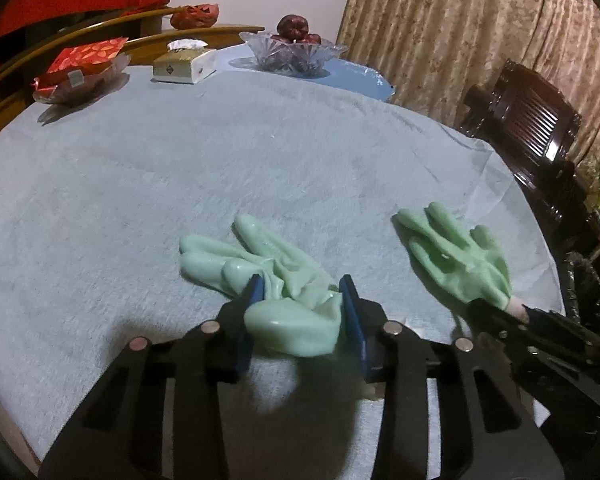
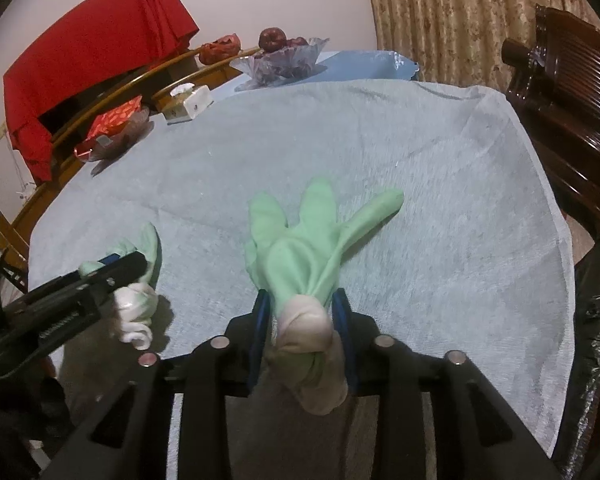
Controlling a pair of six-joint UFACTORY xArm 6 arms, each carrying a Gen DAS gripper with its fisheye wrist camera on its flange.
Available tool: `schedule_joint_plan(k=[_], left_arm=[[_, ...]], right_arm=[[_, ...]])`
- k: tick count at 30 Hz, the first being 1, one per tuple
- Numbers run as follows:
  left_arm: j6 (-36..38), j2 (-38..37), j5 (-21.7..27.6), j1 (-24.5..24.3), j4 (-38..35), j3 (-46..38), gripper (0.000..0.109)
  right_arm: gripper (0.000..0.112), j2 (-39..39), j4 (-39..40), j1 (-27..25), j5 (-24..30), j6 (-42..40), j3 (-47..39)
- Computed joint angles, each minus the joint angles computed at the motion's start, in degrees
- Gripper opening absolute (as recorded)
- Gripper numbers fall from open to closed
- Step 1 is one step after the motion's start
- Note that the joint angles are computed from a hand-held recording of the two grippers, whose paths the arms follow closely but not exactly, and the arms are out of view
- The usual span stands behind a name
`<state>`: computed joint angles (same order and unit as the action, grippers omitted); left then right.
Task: Collect trash
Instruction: 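Grasp one green glove with the right tool while the left tool grasps the other glove, then carry both green gloves over the black bin while both tools open to drop them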
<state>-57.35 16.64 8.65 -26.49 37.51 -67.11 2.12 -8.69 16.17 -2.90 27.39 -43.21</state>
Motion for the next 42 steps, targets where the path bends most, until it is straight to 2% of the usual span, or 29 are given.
schedule_joint_plan(k=[4,6,8,11,15,21,27,29,34,42], left_arm=[[-0.19,-0.86,-1.11,-0.27,1.17,0.42,0.031],[-0.08,-1.26,-1.65,-0.44,1.55,0.54,0.030],[-0.02,-1.70,-2.13,-0.63,1.72,0.71,0.029],[0.63,-2.49,-2.95,-0.87,1.08,1.16,0.028],[-0.70,-3.47,-3.68,-0.96,3.65,1.21,0.028],[-1.06,-4.55,-4.02,-1.77,5.58,0.49,0.027],[-2.65,-5.84,-3.59,-2.90,8.89,-0.21,0.027],[-2.60,-6.10,-3.70,-3.28,9.19,-0.44,0.027],[-1.66,-6.47,-3.91,-5.16,9.08,-1.58,0.027],[2.86,-5.90,-5.19,-8.93,4.89,-3.45,0.026]], right_arm=[[0.033,0.32,7.10,1.11,-0.04,-6.03,-0.03],[0.030,0.19,13.85,2.10,-0.44,-11.70,0.11],[0.029,-0.19,14.57,2.19,-0.83,-12.47,0.41],[0.028,-1.64,10.66,1.53,-1.87,-9.33,1.47],[0.028,-3.69,3.15,0.18,-2.33,-3.07,2.17],[0.028,-7.46,-18.59,-3.84,-2.47,15.84,2.74],[0.028,-12.35,-26.62,-6.13,-2.35,23.37,4.64],[0.028,-14.63,-32.35,-7.47,-2.13,28.38,5.28],[0.028,-20.26,-35.10,-9.51,-1.38,30.58,7.82],[0.028,-30.53,-28.54,-12.42,0.95,23.86,13.80]])
